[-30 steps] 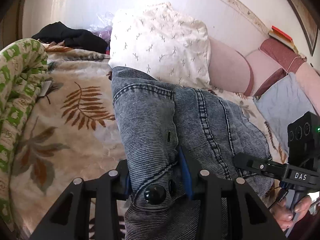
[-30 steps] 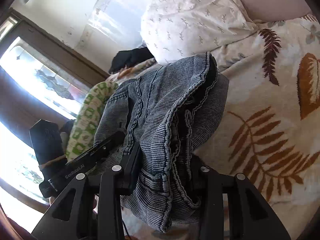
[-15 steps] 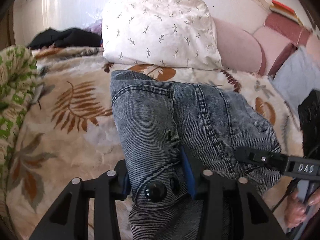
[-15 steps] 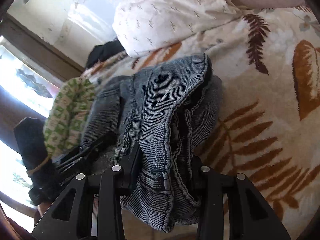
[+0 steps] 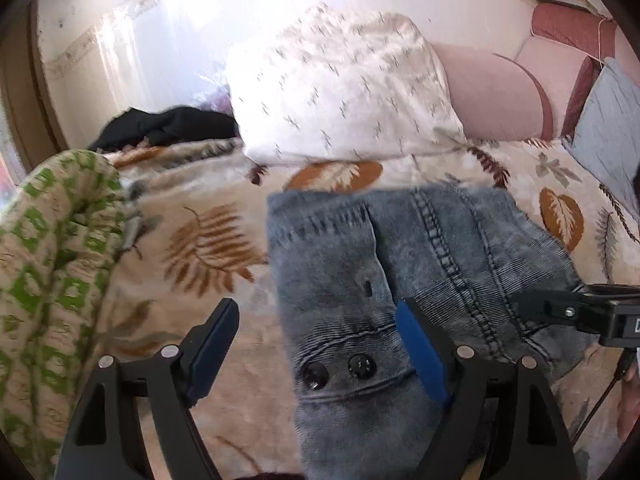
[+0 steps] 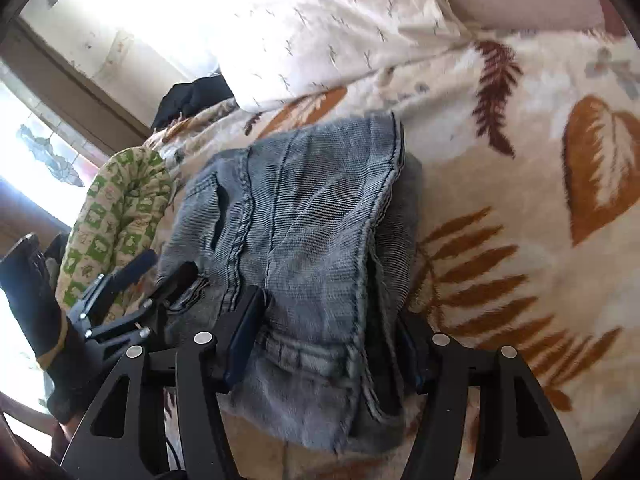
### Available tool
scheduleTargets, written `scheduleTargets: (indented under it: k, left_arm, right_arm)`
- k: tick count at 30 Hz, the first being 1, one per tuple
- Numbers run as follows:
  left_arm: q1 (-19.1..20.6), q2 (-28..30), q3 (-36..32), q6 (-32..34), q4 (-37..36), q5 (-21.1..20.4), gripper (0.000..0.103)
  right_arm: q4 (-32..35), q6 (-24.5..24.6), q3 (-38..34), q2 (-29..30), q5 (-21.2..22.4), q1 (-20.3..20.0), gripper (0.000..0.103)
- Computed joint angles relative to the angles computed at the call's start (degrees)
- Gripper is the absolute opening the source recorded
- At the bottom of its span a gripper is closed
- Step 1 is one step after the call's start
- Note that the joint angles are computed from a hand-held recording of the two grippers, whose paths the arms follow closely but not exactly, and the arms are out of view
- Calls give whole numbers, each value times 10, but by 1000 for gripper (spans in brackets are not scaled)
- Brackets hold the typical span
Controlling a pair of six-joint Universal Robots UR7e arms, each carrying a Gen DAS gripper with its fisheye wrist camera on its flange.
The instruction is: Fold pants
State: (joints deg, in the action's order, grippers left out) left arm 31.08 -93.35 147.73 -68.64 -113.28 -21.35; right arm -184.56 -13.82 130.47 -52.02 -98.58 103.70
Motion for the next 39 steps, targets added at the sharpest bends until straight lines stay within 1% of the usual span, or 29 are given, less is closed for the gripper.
scheduleTargets:
  k: [2,4,6,7,9,11,12,13,14,15,16,17,18,20,21,24,25,26,29,31,33,35,37,39]
  left_arm:
    - [-25,-28,-10,-70,98,1,89]
    - [-58,-53,-22,-157,213,-5,92]
    - [-90,-69,-32,-235,310,-20,95]
    - [-106,-72,-38,-268,351,-31,96]
    - [-137,-75,-49,-333,425,-53,97]
    - [-169,-79,-52,-384,478,-82,102]
    - [-181,-83,-52,-407,499,-98,103]
    - [-188,-85,-52,-428,516,-110,103]
    - [-189,-89,-48,-443,523,-117,103]
    - [-186,-98,-40,-438,514,-120,103]
    - [-169,-106,-33,-412,489,-119,103]
    - [-151,-100,-30,-397,469,-120,103]
    - [-133,-91,-27,-387,455,-116,103]
    - [-114,-78,-17,-379,438,-99,103]
    - [-107,-69,-14,-374,428,-96,103]
    - [-84,-44,-7,-322,371,-88,103]
    - [-78,-36,-6,-316,361,-88,103]
    - [-75,-38,-1,-306,346,-87,103]
    - [-61,-53,16,-256,277,-88,103]
    - [-54,-46,22,-249,256,-86,103]
    - [-51,-33,25,-243,247,-80,103]
    - [-52,-28,24,-252,254,-77,103]
    - [-68,-31,18,-288,295,-80,103]
    - [-99,-32,9,-347,368,-93,103]
  right_arm:
    - [-34,-14,18,-12,-21,16,60]
    - [-79,-34,38,-21,-41,32,60]
    - [-146,-68,61,-28,-60,57,60]
    - [-171,-80,71,-33,-61,65,61]
    - [-222,-80,96,-45,-48,70,63]
    - [-287,-75,130,-52,-25,69,66]
    - [-311,-75,143,-52,-22,70,66]
    - [-321,-77,150,-51,-22,72,66]
    - [-323,-81,154,-50,-25,76,66]
    - [-322,-86,155,-48,-31,80,66]
    - [-323,-87,151,-41,-39,87,66]
    - [-324,-91,143,-29,-51,97,65]
    - [-323,-97,134,-18,-62,104,64]
    - [-318,-103,120,2,-76,112,58]
    - [-313,-101,111,12,-79,112,57]
    - [-301,-105,91,45,-89,105,52]
    - [-289,-105,85,52,-95,101,50]
    - [-259,-98,75,61,-106,96,47]
    - [-213,-92,56,88,-133,83,47]
    - [-200,-95,49,100,-147,83,47]
    - [-202,-99,51,101,-148,83,47]
    - [-197,-97,52,99,-143,79,47]
    - [-199,-99,55,96,-138,78,47]
    - [-208,-97,60,88,-129,78,47]
